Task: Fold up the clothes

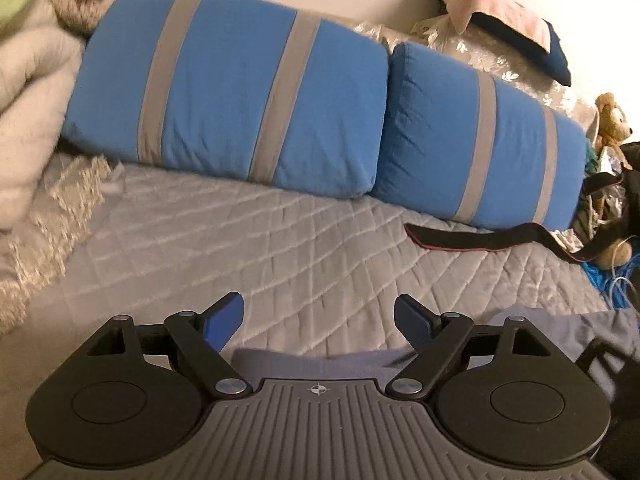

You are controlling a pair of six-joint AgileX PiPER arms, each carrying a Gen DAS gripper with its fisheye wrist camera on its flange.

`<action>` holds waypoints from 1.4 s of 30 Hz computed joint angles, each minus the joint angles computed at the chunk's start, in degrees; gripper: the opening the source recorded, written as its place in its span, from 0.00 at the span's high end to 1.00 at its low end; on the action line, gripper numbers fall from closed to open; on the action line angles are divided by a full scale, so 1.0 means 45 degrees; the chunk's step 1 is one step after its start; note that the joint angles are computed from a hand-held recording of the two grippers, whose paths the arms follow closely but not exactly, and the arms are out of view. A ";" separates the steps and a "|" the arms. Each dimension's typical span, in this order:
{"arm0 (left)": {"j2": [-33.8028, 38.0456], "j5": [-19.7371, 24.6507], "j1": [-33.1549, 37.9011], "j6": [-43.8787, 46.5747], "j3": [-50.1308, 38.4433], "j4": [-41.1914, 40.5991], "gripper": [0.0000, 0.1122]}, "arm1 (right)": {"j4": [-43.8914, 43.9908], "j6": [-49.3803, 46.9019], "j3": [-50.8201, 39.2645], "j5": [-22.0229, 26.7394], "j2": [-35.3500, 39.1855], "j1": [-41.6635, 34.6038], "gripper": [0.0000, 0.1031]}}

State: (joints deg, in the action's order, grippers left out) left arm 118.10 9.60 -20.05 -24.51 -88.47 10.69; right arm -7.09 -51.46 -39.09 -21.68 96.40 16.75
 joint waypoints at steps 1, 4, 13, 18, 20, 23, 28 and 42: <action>0.0010 0.0011 0.0085 0.0893 0.0022 -0.0919 0.27 | 0.1019 -0.1121 0.0101 -0.0362 0.0105 0.0281 0.15; 0.0003 0.0144 0.0200 0.1476 0.0070 -0.1458 0.27 | 0.3215 -0.3601 0.0315 -0.1231 0.0329 0.0985 0.18; -0.0127 0.0322 0.0471 0.3102 0.0162 -0.3378 0.27 | 0.5779 -0.6524 0.0047 -0.0730 0.0460 0.1653 0.36; -0.0150 0.0471 0.0563 0.4254 0.0094 -0.4848 0.27 | 0.5610 -0.5755 -0.0130 -0.1018 0.0742 0.1836 0.37; -0.0128 0.0531 0.0551 0.4267 0.0048 -0.4867 0.27 | 0.5731 -0.5752 -0.0087 -0.1449 0.0943 0.2078 0.37; -0.0119 0.0544 0.0534 0.4477 0.0038 -0.5018 0.27 | 0.6790 -0.6825 -0.0096 -0.2047 0.1182 0.2512 0.37; -0.0058 0.0764 0.0563 0.4086 -0.0030 -0.4651 0.27 | 0.8545 -0.9121 -0.0199 -0.2309 0.1166 0.2633 0.37; 0.0224 0.1532 0.0714 0.4024 -0.0557 -0.4782 0.27 | 0.9018 -0.9806 -0.0475 -0.1205 0.1111 0.2683 0.85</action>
